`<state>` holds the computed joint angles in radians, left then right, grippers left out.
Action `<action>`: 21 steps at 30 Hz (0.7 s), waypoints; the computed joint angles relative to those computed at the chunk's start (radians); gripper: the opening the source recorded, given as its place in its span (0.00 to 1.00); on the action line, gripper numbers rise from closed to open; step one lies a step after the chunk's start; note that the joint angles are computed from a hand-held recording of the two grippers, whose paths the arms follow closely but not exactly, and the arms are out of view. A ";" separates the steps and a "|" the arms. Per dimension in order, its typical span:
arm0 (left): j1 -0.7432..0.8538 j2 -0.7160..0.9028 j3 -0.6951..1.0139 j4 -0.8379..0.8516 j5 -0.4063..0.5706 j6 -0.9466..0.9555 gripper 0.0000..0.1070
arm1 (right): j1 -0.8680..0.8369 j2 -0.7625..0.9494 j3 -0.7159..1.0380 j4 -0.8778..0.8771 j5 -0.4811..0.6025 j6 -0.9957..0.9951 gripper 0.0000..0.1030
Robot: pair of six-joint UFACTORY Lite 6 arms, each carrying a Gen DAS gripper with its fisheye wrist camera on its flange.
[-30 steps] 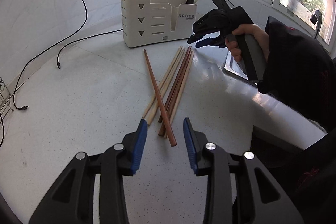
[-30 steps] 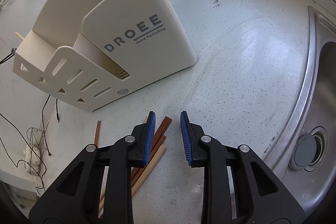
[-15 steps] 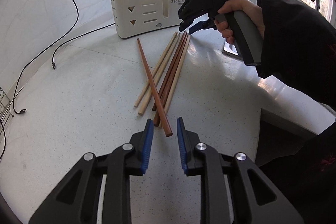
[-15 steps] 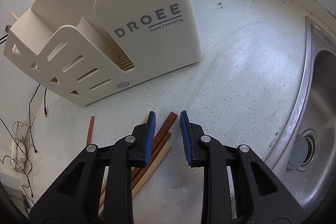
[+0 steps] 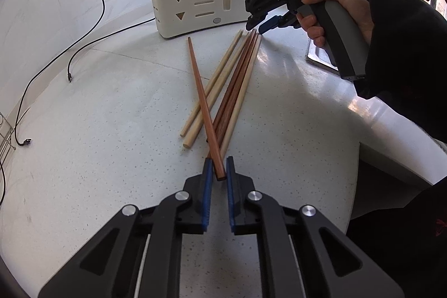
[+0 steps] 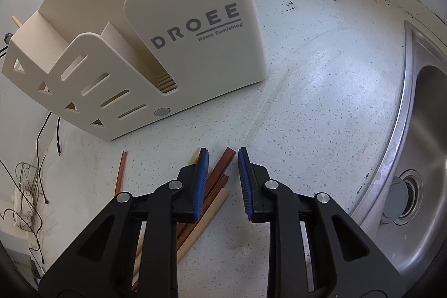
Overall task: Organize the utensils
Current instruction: 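Grasp a reddish-brown chopstick with the left gripper while the right grasps a dark chopstick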
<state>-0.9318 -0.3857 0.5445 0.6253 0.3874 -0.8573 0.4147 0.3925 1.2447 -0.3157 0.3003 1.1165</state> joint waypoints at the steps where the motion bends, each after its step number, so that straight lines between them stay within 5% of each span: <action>1: 0.003 -0.004 -0.004 -0.002 -0.002 0.001 0.09 | -0.007 0.000 0.001 0.026 0.004 -0.021 0.18; 12: 0.024 -0.046 -0.028 -0.038 -0.026 0.044 0.08 | -0.091 0.013 0.049 0.357 0.064 -0.293 0.17; 21: 0.054 -0.070 -0.041 -0.116 -0.045 0.111 0.08 | -0.119 0.100 0.214 0.382 0.216 -0.318 0.17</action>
<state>-0.8777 -0.4557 0.5037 0.5094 0.3428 -0.7468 0.2960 0.4929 1.4583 0.0667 0.5165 0.7987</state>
